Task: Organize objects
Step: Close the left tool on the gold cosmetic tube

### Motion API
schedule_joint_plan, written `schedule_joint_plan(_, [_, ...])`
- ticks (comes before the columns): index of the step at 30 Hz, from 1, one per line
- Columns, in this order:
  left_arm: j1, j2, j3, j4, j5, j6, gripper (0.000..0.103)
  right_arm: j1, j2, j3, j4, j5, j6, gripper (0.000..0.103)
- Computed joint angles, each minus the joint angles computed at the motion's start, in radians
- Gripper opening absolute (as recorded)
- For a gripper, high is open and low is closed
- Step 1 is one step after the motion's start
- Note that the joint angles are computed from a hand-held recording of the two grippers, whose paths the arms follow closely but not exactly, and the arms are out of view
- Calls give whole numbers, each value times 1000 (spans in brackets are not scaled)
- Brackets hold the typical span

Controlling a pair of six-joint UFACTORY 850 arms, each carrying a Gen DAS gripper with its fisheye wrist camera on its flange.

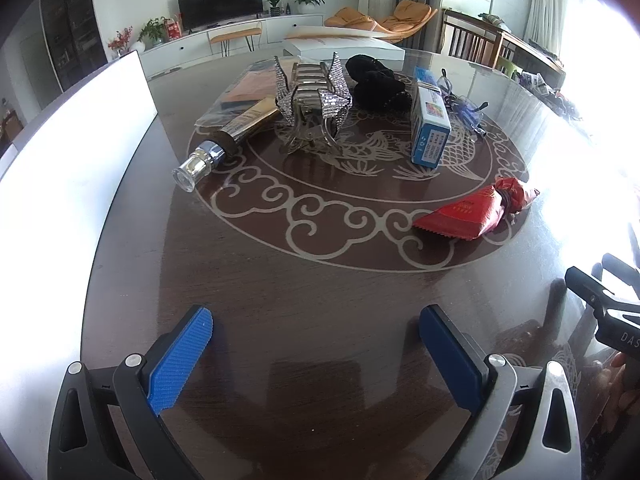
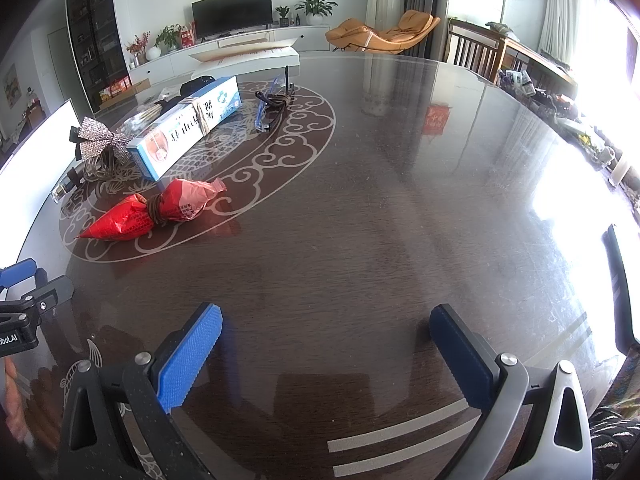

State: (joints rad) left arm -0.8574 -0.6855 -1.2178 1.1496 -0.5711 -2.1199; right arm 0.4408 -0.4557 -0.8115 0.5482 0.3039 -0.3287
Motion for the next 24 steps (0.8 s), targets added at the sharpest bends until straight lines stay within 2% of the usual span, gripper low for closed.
schedule_joint_plan(5, [-3, 6, 16, 22, -10, -37, 103, -1, -1, -5, 0, 1, -1, 103])
schedule_joint_plan(7, [4, 9, 8, -45, -10, 13, 103, 0, -3, -4, -4, 4, 3, 103])
schedule_joint_plan(10, [4, 47, 19, 32, -92, -53, 103, 0, -4, -3, -12, 10, 12, 103])
schedule_joint_plan(11, [15, 51, 6, 20, -128, -14, 103, 0, -5, -4, -12, 11, 11, 103])
schedule_joint_plan(13, [58, 37, -49, -88, -161, 163, 103, 0, -5, -4, -11, 10, 11, 103])
schedule_joint_plan(14, [90, 25, -76, -139, -155, 252, 103, 1, -6, -5, -8, 10, 8, 103])
schedule_joint_plan(18, [197, -21, -137, -226, -76, 428, 103, 1, -7, -6, -7, 10, 7, 103])
schedule_joint_plan(22, [247, -54, -175, -172, -16, 483, 103, 1, -7, -6, -7, 10, 8, 103])
schedule_joint_plan(24, [271, -68, -190, -213, 38, 538, 103, 1, -8, -8, -7, 9, 7, 103])
